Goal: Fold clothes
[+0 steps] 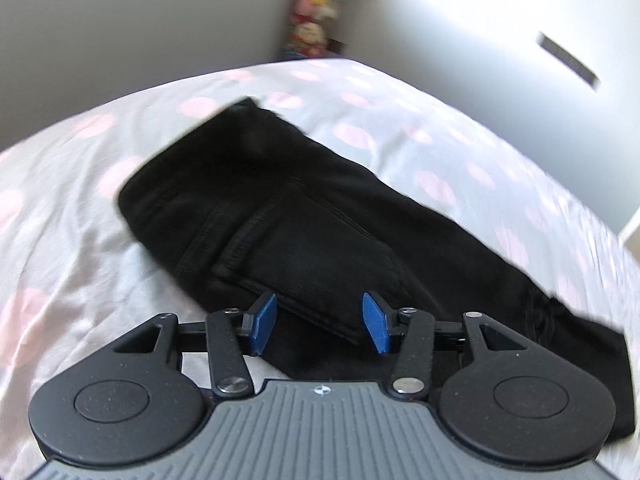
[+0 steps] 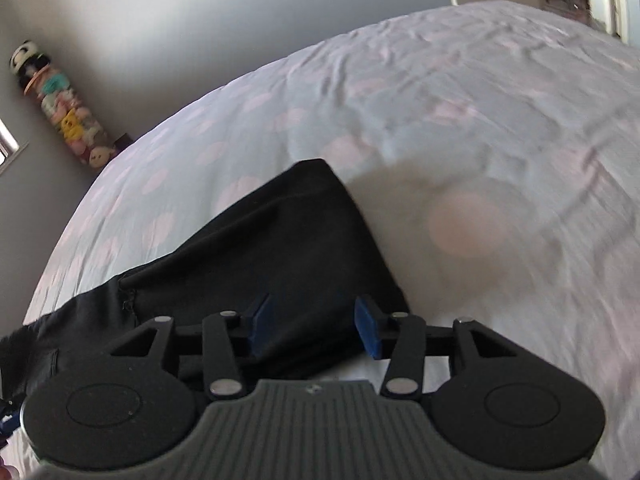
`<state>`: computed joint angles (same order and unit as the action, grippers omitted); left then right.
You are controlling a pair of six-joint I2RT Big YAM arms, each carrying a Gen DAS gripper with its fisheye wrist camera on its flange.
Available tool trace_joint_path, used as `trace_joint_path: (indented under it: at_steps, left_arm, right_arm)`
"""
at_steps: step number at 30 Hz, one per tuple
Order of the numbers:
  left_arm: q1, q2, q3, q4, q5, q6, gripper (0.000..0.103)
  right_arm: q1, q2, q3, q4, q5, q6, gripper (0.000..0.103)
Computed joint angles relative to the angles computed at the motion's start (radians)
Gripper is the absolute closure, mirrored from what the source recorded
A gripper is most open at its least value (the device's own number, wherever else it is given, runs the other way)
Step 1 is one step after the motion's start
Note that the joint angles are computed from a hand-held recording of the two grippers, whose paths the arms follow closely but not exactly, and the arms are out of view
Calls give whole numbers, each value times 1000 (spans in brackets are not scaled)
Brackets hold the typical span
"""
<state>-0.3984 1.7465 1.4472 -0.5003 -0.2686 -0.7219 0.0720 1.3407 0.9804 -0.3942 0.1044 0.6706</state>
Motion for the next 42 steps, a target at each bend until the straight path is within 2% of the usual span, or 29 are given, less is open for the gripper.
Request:
trace_joint_path:
  at_steps: [4, 6, 10, 12, 15, 18, 22, 24, 26, 30, 34, 36, 38, 42]
  left_arm:
    - [43, -23, -40, 0, 18, -158, 46]
    - [69, -35, -67, 8, 28, -229, 46]
    - [121, -57, -139, 72, 60, -351, 46]
    - [137, -63, -175, 133, 76, -399, 44]
    - [165, -61, -234, 272, 128, -479, 43]
    - [186, -41, -267, 400, 143, -516, 39]
    - [201, -14, -291, 517, 157, -520, 34]
    - [198, -7, -300, 548, 145, -531, 34]
    - [195, -2, -293, 545, 131, -526, 34]
    - [186, 0, -275, 516, 106, -518, 47]
    - [185, -7, -269, 507, 102, -522, 58]
    - [182, -17, -264, 510, 93, -489, 68]
    - [174, -31, -262, 536, 81, -439, 73]
    - [146, -56, -237, 582, 74, -359, 75]
  right_arm:
    - [-3, -69, -109, 65, -14, 76, 49]
    - [18, -86, -151, 105, 14, 101, 49]
    - [81, -97, -216, 183, 120, 43, 48]
    - [100, -92, -239, 222, 138, 7, 48]
    - [119, -77, -265, 275, 150, -50, 48]
    - [125, -68, -290, 326, 146, -111, 47]
    - [121, -51, -311, 382, 128, -153, 46]
    - [117, -45, -317, 409, 118, -148, 44]
    - [116, -33, -321, 437, 118, -141, 44]
    - [124, -16, -321, 463, 134, -150, 43]
    - [133, -18, -316, 449, 150, -155, 43]
    - [141, -22, -313, 433, 162, -150, 43]
    - [149, -25, -307, 415, 175, -149, 43]
    - [162, -36, -295, 378, 189, -155, 43]
